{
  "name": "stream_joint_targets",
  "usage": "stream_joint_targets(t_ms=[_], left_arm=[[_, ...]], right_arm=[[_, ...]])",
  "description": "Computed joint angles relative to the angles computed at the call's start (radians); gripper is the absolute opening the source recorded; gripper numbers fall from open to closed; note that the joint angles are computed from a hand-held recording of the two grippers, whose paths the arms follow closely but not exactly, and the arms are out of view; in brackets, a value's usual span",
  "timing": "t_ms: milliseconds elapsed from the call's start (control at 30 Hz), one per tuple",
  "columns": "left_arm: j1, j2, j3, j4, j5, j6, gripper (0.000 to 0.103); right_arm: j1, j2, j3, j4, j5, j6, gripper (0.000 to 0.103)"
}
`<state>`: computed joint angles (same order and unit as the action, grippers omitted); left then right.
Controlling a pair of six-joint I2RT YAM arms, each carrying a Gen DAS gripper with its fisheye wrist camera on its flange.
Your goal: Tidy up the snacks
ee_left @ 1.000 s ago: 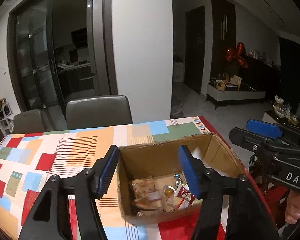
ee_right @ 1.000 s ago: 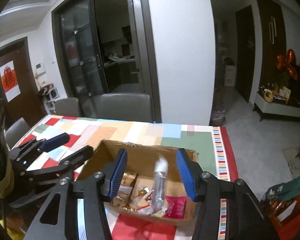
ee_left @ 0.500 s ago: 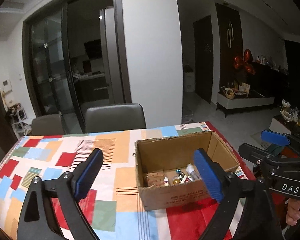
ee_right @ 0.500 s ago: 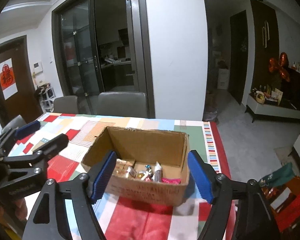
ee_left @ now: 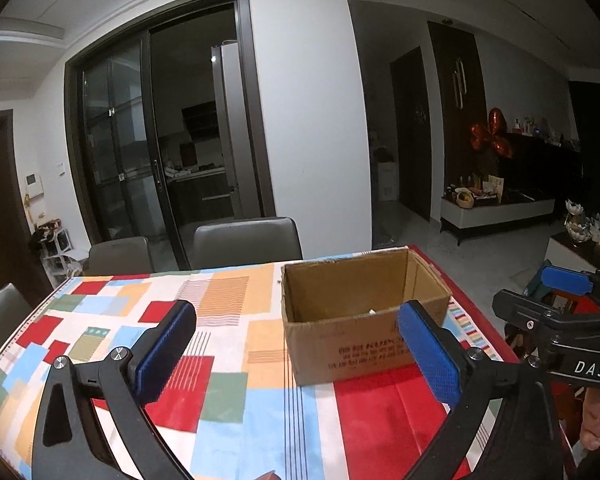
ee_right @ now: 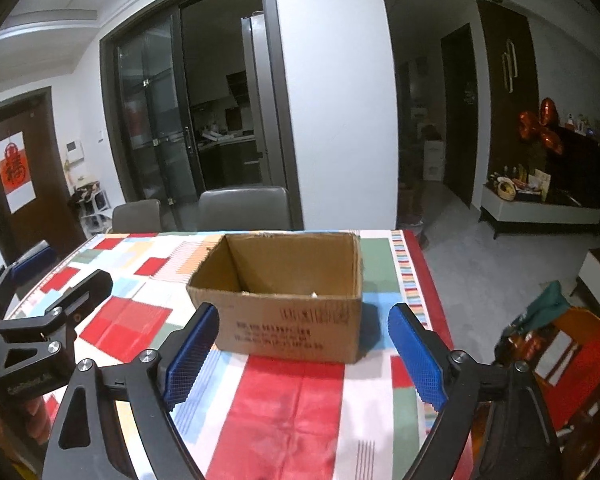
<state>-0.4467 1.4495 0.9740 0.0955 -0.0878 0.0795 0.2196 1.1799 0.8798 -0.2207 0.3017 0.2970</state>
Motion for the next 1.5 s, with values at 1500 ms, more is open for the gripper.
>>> stream_joint_targets(t_ms=[1500], left_arm=[[-0.069, -0.358, -0.4, 0.028, -0.028, -0.043, 0.103]], right_arm=[[0.337, -0.335, -0.258, -0.149, 0.299, 0.184, 0.089]])
